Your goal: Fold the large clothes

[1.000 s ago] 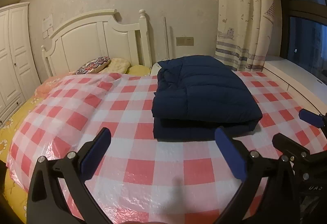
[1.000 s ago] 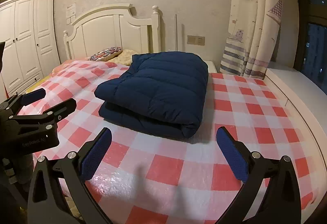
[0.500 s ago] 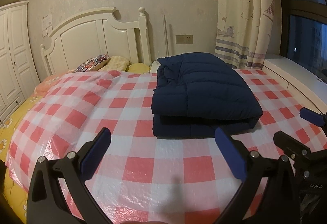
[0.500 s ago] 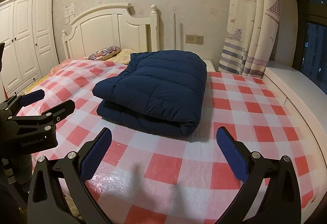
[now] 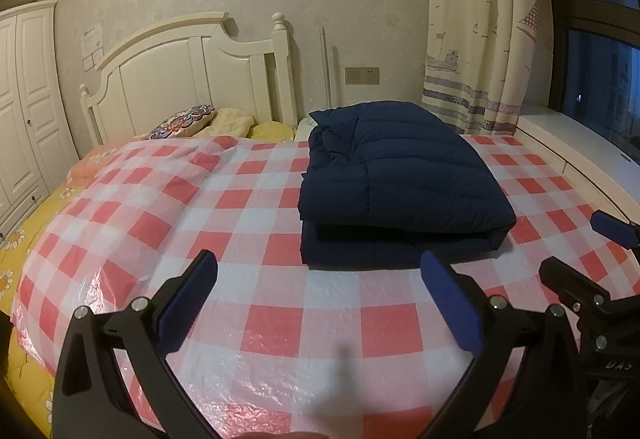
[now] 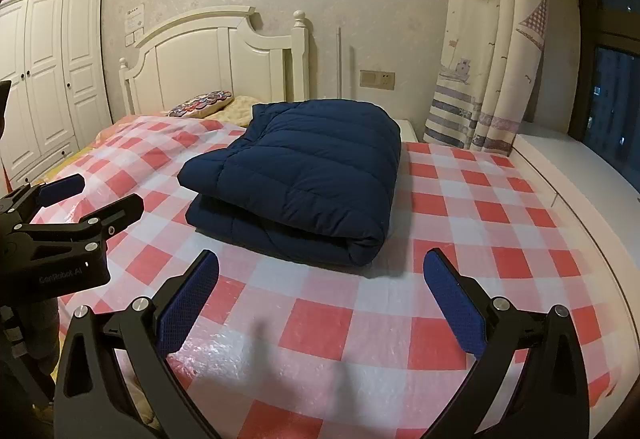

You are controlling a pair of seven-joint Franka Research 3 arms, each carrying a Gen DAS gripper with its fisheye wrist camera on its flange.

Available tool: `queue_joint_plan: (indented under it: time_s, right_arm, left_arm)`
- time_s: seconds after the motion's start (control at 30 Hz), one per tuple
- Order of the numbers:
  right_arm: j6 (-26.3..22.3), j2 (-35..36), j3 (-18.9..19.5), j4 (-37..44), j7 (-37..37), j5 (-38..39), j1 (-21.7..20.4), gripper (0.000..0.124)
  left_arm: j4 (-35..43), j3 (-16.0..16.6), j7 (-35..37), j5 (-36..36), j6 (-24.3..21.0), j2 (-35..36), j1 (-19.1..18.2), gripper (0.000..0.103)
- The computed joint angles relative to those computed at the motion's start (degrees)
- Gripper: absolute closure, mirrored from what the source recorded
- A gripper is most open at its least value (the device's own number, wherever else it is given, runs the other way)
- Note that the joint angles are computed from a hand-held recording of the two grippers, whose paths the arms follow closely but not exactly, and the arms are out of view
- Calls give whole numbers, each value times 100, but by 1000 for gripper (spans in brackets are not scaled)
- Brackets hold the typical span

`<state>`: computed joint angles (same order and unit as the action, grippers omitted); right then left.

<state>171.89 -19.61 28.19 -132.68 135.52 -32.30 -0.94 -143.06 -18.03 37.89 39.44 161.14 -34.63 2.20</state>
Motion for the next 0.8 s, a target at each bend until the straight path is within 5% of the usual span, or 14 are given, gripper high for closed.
queue_joint_plan:
  time_s: [0.8]
  right_arm:
    - [57, -43, 88, -24, -21, 21, -99, 25]
  left_arm:
    - [-33, -110, -257, 150, 3, -110, 61, 2]
